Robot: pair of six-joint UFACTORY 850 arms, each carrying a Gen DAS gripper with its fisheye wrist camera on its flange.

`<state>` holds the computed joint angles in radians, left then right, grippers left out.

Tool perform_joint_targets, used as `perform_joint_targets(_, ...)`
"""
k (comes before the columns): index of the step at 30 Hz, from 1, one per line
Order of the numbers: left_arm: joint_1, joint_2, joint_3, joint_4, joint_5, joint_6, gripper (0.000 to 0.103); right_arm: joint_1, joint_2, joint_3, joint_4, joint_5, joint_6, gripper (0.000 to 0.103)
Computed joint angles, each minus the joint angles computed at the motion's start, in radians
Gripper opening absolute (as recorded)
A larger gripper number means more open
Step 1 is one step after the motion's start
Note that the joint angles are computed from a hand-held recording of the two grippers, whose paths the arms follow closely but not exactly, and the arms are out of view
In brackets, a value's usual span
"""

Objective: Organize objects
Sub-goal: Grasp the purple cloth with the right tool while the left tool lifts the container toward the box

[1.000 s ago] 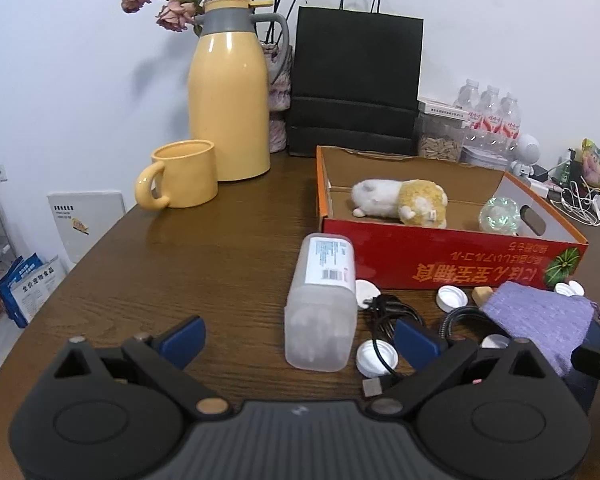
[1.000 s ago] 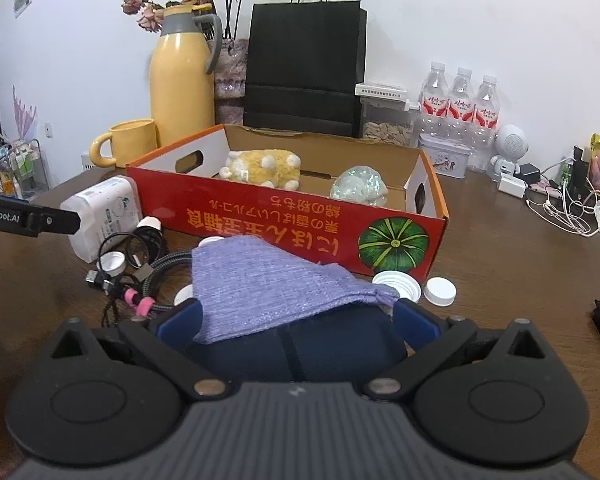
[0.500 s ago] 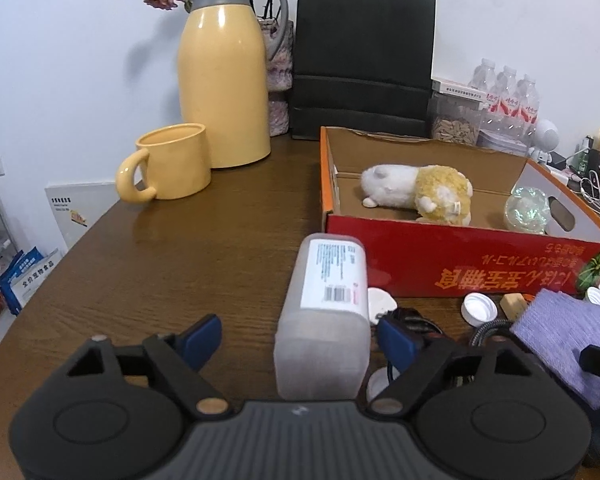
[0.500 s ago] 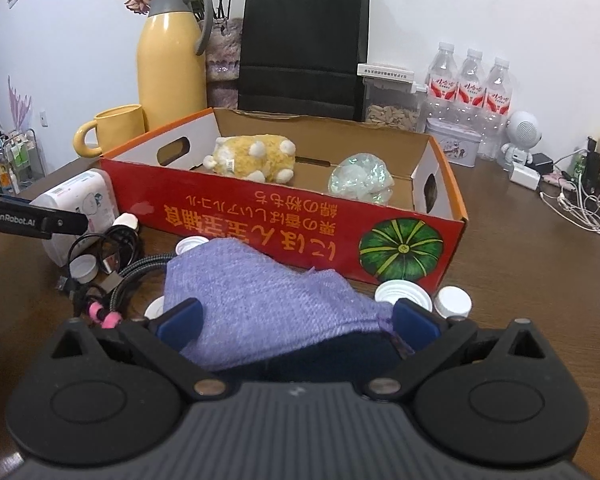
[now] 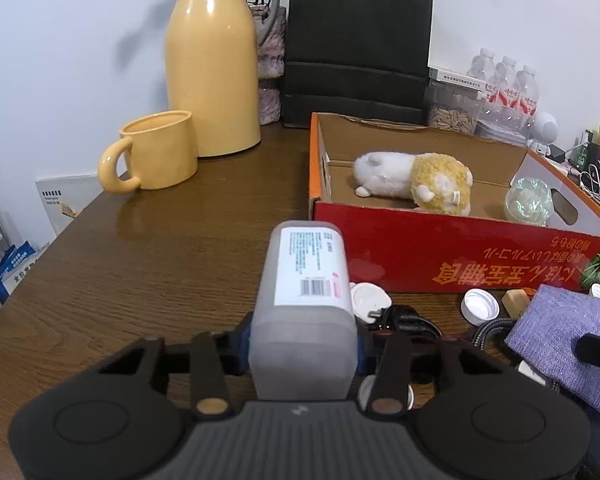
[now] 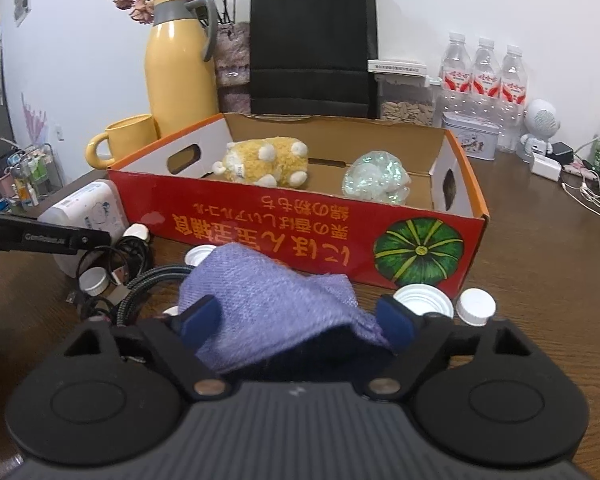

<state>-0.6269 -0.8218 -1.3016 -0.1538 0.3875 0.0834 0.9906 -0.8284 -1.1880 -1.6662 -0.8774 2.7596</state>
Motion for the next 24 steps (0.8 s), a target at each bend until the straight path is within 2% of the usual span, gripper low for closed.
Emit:
perform_joint_targets(4,-0.002,0.0,0.001,-0.014,0.004,0.016,0.043,0.006,-0.003,-0.004,-0.008,-0.012,-0.005,0.07)
perform_joint_targets(7,-0.003,0.0,0.001,-0.015,0.005,0.018,0.043,0.012,0.0,0.002,-0.03,-0.026,0.007,0.055)
perform_joint_targets(9,-0.003,0.0,0.002,-0.015,0.005,0.017,0.043,0.015,0.002,0.006,-0.044,-0.036,0.016,0.039)
perform_joint_targets(12,-0.003,0.0,0.002,-0.015,0.006,0.017,0.043,0.021,0.004,0.013,-0.067,-0.059,0.036,0.022)
perform_joint_targets(14,-0.003,0.0,0.003,-0.013,0.006,0.016,0.043,0.026,0.009,0.024,-0.096,-0.072,0.066,0.014)
perform_joint_targets(18,-0.004,0.006,0.016,-0.008,0.015,0.017,0.043,0.041,0.012,0.026,-0.1,-0.104,0.069,0.011)
perform_joint_targets(24,-0.008,0.048,0.087,-0.007,0.08,0.004,0.043,0.058,0.019,0.031,-0.104,-0.139,0.082,0.01)
